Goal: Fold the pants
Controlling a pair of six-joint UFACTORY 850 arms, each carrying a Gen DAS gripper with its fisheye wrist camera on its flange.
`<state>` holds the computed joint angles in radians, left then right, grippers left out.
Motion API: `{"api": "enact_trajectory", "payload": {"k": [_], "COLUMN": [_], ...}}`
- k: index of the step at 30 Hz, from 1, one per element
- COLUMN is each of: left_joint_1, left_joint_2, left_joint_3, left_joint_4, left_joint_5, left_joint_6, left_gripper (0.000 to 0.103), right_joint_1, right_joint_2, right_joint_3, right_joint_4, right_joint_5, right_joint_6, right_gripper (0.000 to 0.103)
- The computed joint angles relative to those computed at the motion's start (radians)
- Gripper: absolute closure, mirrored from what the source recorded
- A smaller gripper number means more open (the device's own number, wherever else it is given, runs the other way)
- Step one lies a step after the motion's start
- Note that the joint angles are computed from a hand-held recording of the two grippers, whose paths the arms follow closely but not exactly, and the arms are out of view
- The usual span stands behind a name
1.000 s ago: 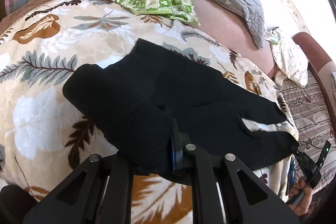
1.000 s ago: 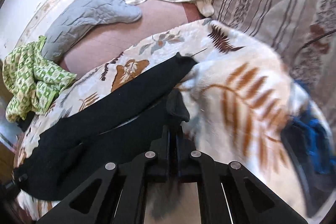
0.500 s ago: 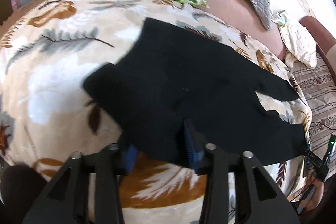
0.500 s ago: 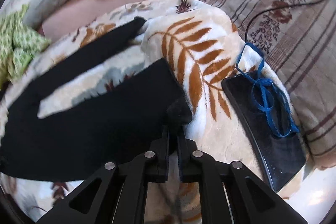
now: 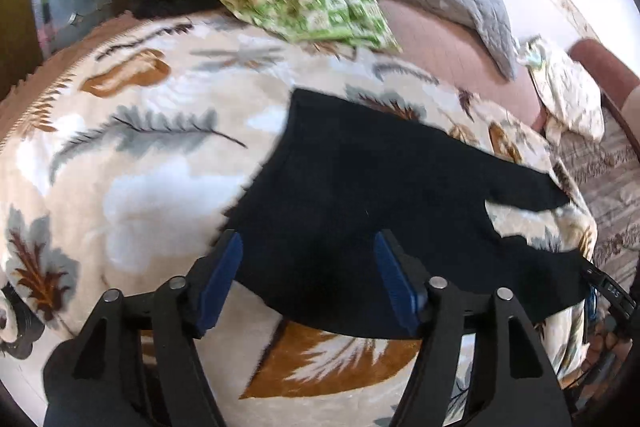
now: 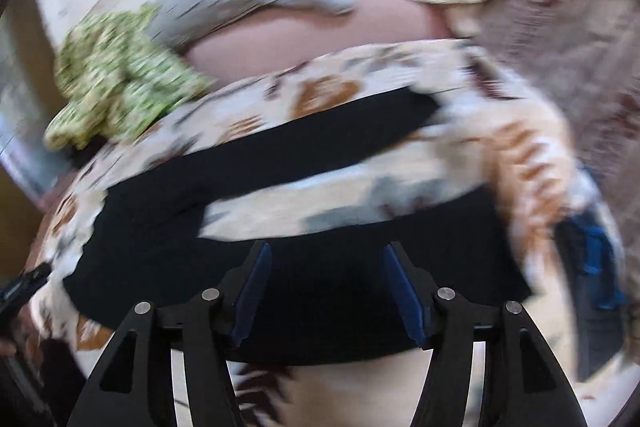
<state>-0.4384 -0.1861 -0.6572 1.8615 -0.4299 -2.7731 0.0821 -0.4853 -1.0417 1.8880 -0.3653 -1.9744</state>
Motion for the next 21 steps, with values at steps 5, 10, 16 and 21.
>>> {"api": "enact_trajectory", "payload": {"k": [5, 10, 16, 21], "left_joint_1": [0.011, 0.029, 0.115, 0.234], "left_joint_2": [-0.096, -0.106, -0.108, -0.207], "left_joint_3": [-0.057, -0.074, -0.148, -0.302], "left_joint_4": [-0.012, -0.012, -0.041, -0.026], "left_joint_5": [0.066, 0.078, 0.093, 0.245], "left_joint_6": [0.035, 0.095, 0.293, 0.492], "left_gripper": [0.034, 0.027, 0.018, 0.015], "right_joint_1": [0.085, 0.127, 0.102, 0.138], "right_joint_2": [-0.071, -0.11, -0.113, -0.238], "right_joint_3": [-0.049, -0.084, -0.184, -0.425], "right_joint_4": [-0.198, -0.401, -0.443, -0.581], "right_joint_5": [0.013, 0.051, -0.062, -0.043], "right_joint_6": [0.122, 0.248, 0.237, 0.299], "right_gripper": [0.043, 0.042, 0.021, 0.02]}}
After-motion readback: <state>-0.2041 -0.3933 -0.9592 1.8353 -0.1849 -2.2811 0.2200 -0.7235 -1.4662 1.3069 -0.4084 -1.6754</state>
